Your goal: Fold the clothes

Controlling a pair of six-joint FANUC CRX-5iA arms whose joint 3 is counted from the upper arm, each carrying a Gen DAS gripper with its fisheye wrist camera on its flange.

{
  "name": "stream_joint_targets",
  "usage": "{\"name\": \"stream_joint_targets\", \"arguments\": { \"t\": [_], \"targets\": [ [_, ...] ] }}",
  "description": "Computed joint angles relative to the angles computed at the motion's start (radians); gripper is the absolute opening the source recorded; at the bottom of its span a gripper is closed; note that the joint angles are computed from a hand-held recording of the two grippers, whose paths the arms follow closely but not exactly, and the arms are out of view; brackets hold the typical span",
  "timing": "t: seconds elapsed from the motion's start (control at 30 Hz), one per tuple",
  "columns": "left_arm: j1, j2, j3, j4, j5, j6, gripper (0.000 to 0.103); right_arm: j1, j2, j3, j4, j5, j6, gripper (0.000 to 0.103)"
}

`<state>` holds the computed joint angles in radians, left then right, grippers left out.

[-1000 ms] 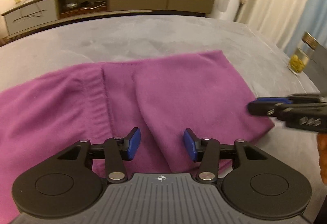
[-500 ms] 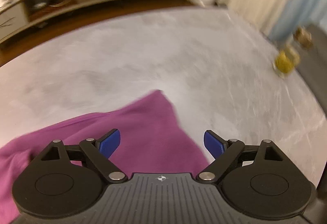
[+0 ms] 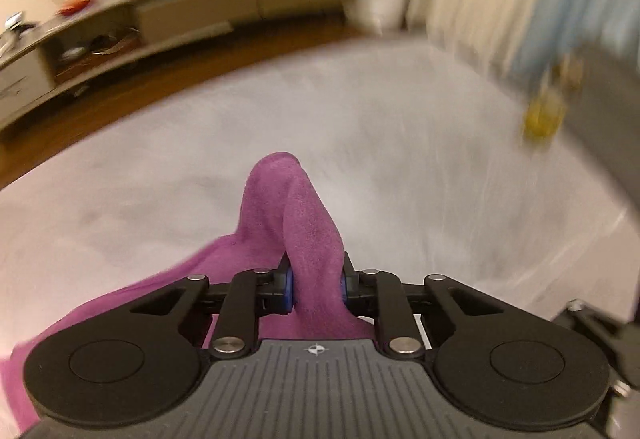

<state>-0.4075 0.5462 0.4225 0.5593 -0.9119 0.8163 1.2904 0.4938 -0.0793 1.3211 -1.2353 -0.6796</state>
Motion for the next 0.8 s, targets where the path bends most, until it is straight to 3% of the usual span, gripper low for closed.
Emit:
{"name": "stream_joint_targets", "arguments": {
  "t": [0.1, 0.17, 0.23, 0.3, 0.33, 0.4, 0.5, 0.6, 0.67, 0.73, 0.8],
  "targets": [
    [0.131, -0.111, -0.189, 0.195, 0.093, -0.089, 0.020, -0.009, 0.003, -0.013, 0.082, 0.055, 0.045, 0.053],
    [0.217, -0.124, -0.248, 0.196, 0.142, -0.039, 0.024, -0.029, 0.020, -0.001, 0.100, 0.136, 0.102, 0.053],
    [0.279, -0.106, -0.260, 0.103, 0.152, 0.081, 0.059, -0.043, 0.047, 0.033, 0.071, 0.219, 0.162, 0.054],
    [0.313, -0.128, -0.348, 0.109, 0.224, 0.094, 0.062, -0.056, 0.078, 0.072, 0.032, 0.297, 0.232, 0.053],
    [0.328, -0.145, -0.413, 0.182, 0.254, 0.056, 0.067, -0.061, 0.096, 0.095, 0.016, 0.328, 0.270, 0.053],
    [0.344, -0.166, -0.511, 0.327, 0.277, -0.030, 0.067, -0.065, 0.138, 0.142, 0.030, 0.350, 0.346, 0.052],
    [0.327, -0.182, -0.570, 0.354, 0.299, -0.064, 0.066, -0.059, 0.208, 0.250, -0.016, 0.350, 0.491, 0.049],
    [0.291, -0.231, -0.642, 0.378, 0.334, -0.143, 0.068, -0.062, 0.271, 0.376, -0.167, 0.277, 0.639, 0.043],
    [0.257, -0.269, -0.703, 0.438, 0.304, -0.220, 0.068, -0.060, 0.302, 0.450, -0.290, 0.145, 0.703, 0.038],
    [0.230, -0.284, -0.737, 0.496, 0.214, -0.366, 0.065, -0.065, 0.271, 0.414, -0.357, -0.001, 0.597, 0.038],
    [0.205, -0.309, -0.776, 0.546, 0.177, -0.464, 0.065, -0.076, 0.228, 0.359, -0.416, -0.121, 0.493, 0.039]
  ]
}}
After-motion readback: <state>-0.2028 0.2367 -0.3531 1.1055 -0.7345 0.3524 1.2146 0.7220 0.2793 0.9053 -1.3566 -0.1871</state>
